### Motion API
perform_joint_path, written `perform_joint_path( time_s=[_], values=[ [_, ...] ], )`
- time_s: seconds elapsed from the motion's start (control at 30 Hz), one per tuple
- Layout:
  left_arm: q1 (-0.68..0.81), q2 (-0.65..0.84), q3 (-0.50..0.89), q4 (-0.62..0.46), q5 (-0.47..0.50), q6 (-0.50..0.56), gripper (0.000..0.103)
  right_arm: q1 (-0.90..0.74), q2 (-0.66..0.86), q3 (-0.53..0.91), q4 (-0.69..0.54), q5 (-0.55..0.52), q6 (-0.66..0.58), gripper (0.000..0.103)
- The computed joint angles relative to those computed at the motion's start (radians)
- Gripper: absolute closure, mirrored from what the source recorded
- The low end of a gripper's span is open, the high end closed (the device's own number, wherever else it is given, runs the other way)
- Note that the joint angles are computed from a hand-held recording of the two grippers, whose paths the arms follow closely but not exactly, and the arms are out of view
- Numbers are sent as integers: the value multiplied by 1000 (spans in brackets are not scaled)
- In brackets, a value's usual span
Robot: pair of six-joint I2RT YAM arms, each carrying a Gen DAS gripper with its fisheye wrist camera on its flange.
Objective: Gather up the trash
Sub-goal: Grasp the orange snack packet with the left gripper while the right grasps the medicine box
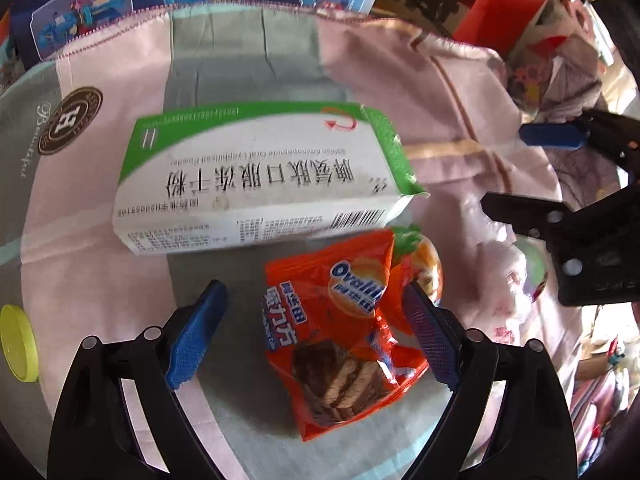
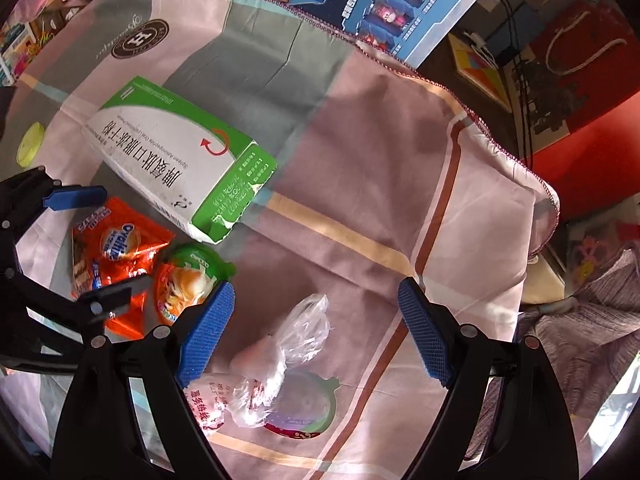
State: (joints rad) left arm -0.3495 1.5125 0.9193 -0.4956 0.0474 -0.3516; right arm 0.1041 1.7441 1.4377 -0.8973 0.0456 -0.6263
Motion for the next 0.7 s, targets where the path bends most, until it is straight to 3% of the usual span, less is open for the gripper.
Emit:
perform_joint_path(
  time_s=[0.07, 0.1, 0.17, 0.3, 0.53, 0.7],
  values=[
    [-21, -30, -18, -19, -58, 9, 37, 5, -12, -9, 4, -3, -13, 23],
    [-19, -48, -30, -27, -64, 13, 55, 10, -18, -12, 6, -5, -19, 23],
    [10, -117, -73, -47, -24, 23, 58, 26, -27, -14, 5, -12, -26, 23],
    [68, -229, -140, -71, 1, 50, 56, 72, -31, -21, 10, -11, -16, 23],
    [86, -352, -197, -146, -32, 32, 24, 178, -49, -62, 25, 22, -25, 23],
    [51, -343, -229, -133, -37, -15, 24, 222, -47, -60, 33, 41, -39, 23]
  ],
)
